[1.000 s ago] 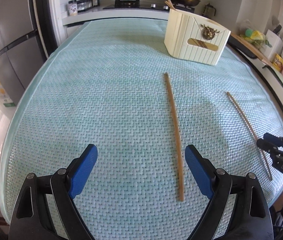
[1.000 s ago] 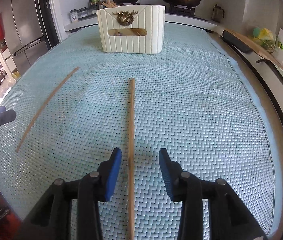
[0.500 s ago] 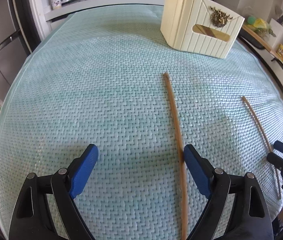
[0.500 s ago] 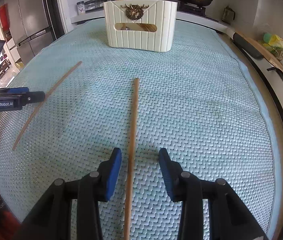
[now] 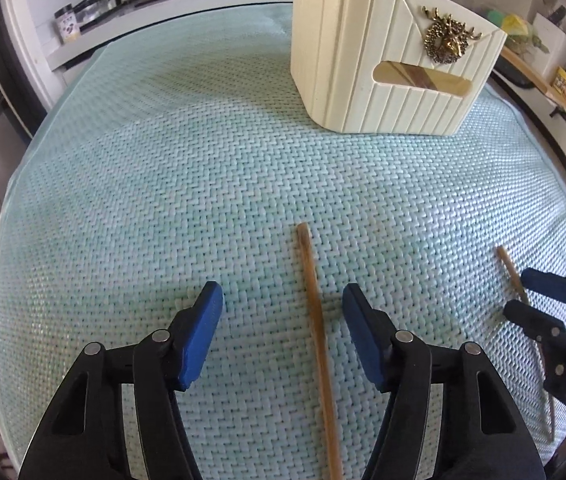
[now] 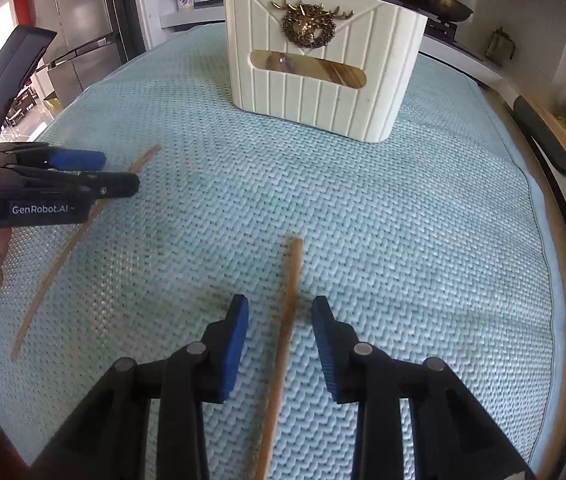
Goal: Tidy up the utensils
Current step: 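Grasp a chopstick with the right tool while the left tool grasps the other, then carry both chopsticks over the holder and release them inside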
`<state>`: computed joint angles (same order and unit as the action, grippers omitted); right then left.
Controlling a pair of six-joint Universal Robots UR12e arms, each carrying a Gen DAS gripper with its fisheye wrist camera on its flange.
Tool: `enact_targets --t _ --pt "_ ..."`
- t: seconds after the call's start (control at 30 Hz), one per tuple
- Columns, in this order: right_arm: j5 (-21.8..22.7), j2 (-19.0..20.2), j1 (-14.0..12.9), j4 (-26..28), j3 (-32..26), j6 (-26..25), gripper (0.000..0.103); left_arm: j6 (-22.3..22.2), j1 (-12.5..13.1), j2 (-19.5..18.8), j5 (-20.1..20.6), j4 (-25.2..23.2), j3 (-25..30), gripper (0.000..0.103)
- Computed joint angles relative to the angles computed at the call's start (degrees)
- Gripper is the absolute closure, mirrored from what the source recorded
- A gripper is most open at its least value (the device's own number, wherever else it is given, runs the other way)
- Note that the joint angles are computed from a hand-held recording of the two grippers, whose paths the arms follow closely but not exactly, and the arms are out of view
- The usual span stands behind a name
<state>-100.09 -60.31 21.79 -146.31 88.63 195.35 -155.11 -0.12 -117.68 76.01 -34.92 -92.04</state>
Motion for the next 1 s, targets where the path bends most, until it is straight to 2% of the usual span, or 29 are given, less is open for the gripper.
enact_targets --t 0.13,0.2,0.23,0.33,0.43,0.6,0.87,1.0 --pt "0.19 0.87 -0.43 1.06 -1.65 0.75 0.084 0.22 -0.29 -0.29 0.60 -0.11 0.50 0.044" --pt "0.23 0.92 -0.52 1.17 -1.78 1.38 0.091 0.33 -0.36 -0.05 0.55 0.15 0.18 0.055" --pt "0.42 0.89 -0.59 0.89 -1.67 1.51 0.096 0.51 -0.41 0.05 0.25 0.17 0.09 0.065" --pt "1.22 0.63 -0.94 -0.74 -0.84 2.55 0.097 0.79 -0.74 0.45 0.01 0.82 -0.57 0.086" --pt "3.26 -0.10 -1.84 -4.93 0.96 4.75 0.097 -0.11 -0.98 0.95 -0.02 1.57 -1.40 0.098" --pt "3.24 -2.57 -1.84 -12.93 4.35 6.36 0.097 -1.92 -0.25 2.82 -2.28 4.13 -3.60 0.099" --pt "1.76 -7.00 -0.80 -22.92 8.22 5.53 0.097 -3.34 2.92 8.39 -11.33 9.57 -6.95 0.099" --pt "-0.12 -8.29 0.36 -26.58 8.78 4.39 0.097 -4.21 5.06 9.51 -16.18 10.99 -6.64 0.099"
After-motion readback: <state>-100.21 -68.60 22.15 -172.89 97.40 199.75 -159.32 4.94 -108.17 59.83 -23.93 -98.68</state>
